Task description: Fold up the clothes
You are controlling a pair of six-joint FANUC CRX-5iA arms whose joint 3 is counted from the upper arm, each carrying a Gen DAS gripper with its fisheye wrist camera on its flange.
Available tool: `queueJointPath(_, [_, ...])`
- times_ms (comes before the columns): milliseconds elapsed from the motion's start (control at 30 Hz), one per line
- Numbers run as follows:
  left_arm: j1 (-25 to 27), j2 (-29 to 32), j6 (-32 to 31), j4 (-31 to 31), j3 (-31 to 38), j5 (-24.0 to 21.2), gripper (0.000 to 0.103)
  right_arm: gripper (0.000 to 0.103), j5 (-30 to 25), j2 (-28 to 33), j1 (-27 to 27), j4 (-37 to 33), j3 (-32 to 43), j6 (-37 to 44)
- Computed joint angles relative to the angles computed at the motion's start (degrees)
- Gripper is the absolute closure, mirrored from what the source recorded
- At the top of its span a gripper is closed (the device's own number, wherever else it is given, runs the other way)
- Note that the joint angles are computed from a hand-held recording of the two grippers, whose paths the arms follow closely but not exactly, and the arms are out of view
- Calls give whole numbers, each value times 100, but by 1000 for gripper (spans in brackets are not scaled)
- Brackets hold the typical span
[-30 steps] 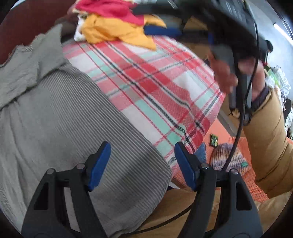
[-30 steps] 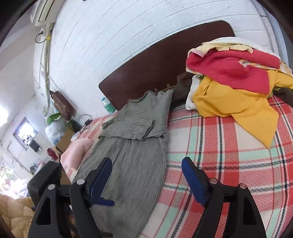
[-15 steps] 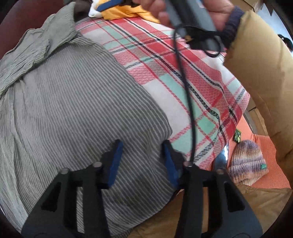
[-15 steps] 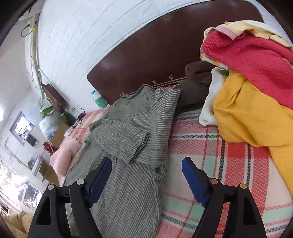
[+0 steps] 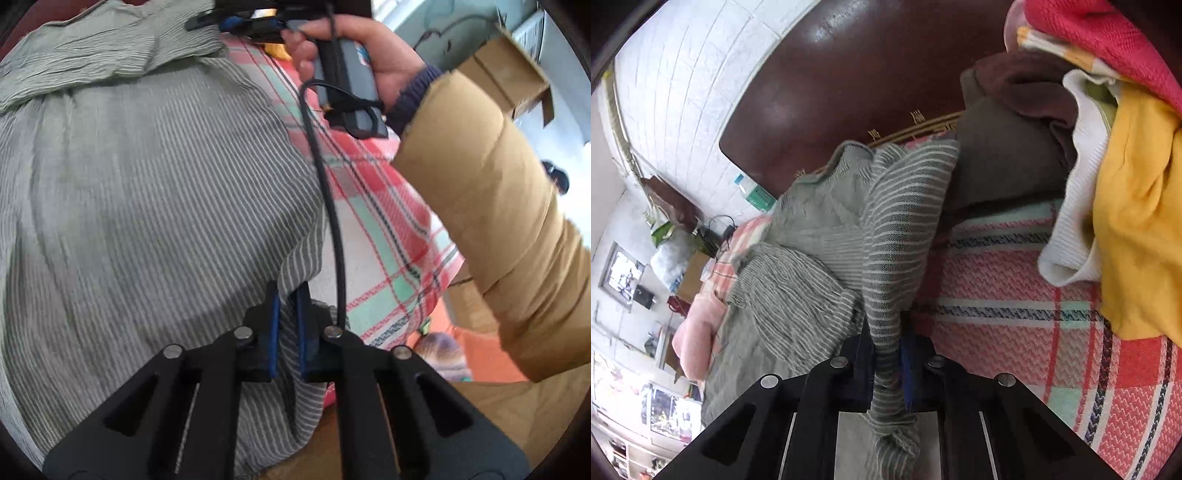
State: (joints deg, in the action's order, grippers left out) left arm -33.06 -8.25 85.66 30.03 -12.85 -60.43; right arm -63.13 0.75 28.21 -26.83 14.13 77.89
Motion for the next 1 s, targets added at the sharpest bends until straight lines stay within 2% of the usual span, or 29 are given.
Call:
queueJointPath(67, [182, -155, -237, 394, -252, 63, 94, 94, 77, -63, 110, 76, 67, -108])
queueJointPath(233, [630, -583, -834, 1300, -878, 115, 94, 94, 45, 60, 871, 1188, 416, -593])
queueJointPath(500, [1274, -1174, -1238, 1972, -1634, -68, 94, 94, -302, 839, 1999, 2746, 937, -1037])
queueJointPath(700, [1397, -1251, -1389, 2346, -2125, -2, 94, 90, -521, 1374, 2270, 2929, 1216, -1262])
queueJointPath(767, [1476, -1234, -1455, 2491, -2242, -96, 94, 79, -591, 1474, 2274, 2851, 1263, -1303])
queueJointPath(800, [1504, -1222, -1489, 2550, -2291, -136, 94, 65, -583, 1485, 2254, 2740, 1272, -1303])
queueJointPath(867, [1543, -1219, -1563, 2658, -2381, -186, 94, 54, -461, 1395, 2163, 2373, 1243, -1245])
queueJointPath(1000, [1589, -1273, -1663, 2699, -2465, -233, 94, 52, -162, 871, 1888, 1545, 1037, -843])
